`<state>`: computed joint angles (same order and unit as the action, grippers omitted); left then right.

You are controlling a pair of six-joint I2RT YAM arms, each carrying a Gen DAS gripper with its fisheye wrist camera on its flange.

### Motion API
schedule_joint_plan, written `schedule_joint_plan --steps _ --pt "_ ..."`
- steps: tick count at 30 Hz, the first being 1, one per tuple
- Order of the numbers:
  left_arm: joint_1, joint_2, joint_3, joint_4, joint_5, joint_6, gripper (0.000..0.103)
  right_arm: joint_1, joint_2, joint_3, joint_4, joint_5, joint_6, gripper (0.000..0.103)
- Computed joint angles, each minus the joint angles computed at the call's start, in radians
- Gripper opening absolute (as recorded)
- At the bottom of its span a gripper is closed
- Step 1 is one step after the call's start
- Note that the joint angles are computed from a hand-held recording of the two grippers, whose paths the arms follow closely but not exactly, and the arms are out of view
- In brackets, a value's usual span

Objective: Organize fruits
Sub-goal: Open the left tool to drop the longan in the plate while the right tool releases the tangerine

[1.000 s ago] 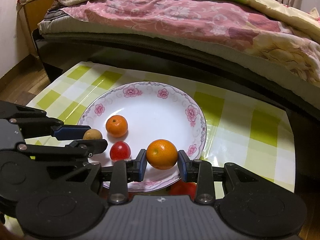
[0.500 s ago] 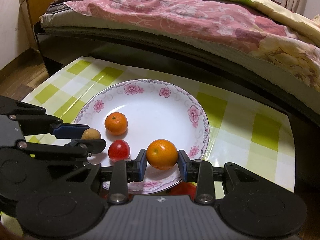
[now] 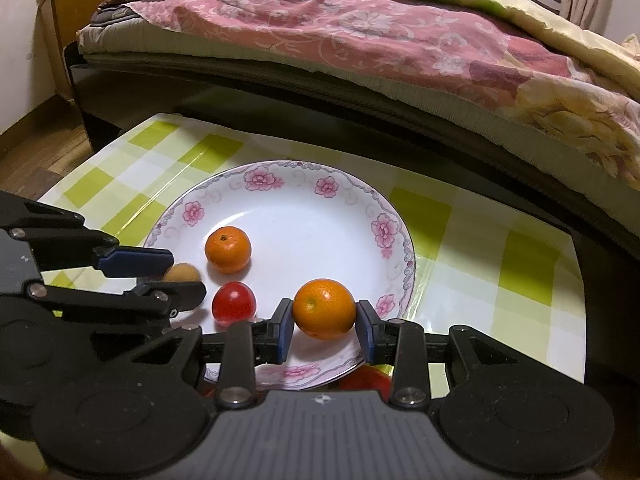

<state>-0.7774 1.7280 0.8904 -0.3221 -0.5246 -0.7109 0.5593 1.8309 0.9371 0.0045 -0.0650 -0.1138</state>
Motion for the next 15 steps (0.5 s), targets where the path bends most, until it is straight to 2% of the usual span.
schedule_joint_plan --steps 15 --pt "-0.008 -0.021 -0.003 -0.010 -0.026 -0.014 0.045 -0.002 -0.027 -0.017 0.019 0.011 0.014 0.037"
